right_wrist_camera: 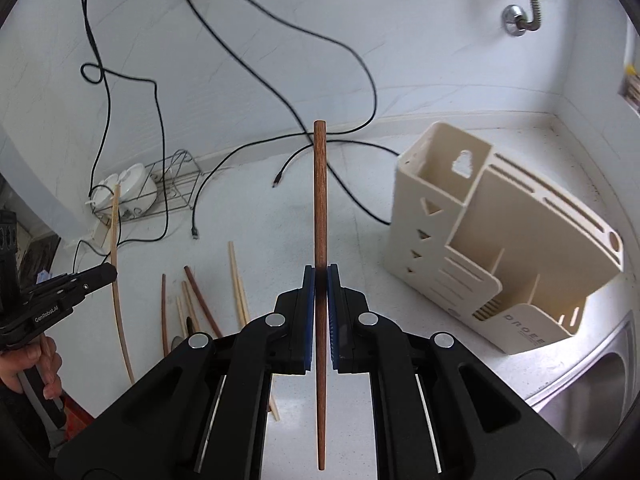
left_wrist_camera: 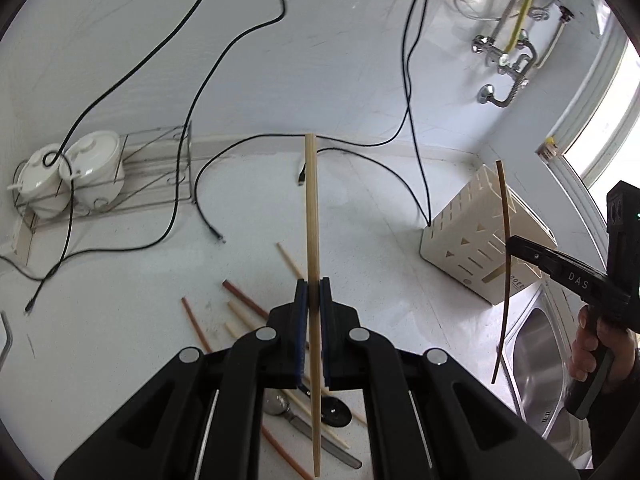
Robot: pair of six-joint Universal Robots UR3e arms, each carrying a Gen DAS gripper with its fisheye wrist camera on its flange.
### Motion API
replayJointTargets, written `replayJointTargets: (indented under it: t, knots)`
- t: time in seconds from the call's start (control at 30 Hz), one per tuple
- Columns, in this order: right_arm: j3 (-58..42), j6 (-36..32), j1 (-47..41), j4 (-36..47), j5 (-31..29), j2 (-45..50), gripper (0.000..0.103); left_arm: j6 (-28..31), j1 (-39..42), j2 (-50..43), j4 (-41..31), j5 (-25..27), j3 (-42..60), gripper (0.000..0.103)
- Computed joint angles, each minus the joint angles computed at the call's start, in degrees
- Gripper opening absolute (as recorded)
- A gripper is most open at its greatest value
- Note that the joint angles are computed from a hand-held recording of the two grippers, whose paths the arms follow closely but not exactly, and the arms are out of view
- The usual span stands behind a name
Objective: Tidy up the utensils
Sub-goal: 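Lift the light chopstick with the left tool while the right tool carries the brown chopstick to the holder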
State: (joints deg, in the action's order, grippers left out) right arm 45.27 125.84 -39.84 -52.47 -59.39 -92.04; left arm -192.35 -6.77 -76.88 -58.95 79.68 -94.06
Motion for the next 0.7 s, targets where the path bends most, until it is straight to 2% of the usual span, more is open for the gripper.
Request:
replayJointTargets:
  t: [0.17, 0.5, 0.7]
  knots:
    - [-0.6, -2.4, -10.3, -0.9, 5.2, -1.5, 0.006, 0.4, -4.9, -7.3, 6.4, 1.6, 7.3, 0.006]
    - [-6.1, -4.2, -25.1, -2.5, 20.4, -0.6, 0.006, -0.2, -13.4, -26.9, 12.1, 2.9, 33.4, 0.006]
    - [-1.9, -0.3, -28.6, -10.8, 26.2, -1.0, 0.006, 0.5, -18.0, -41.6, 8.8, 4.6, 56.4, 0.006]
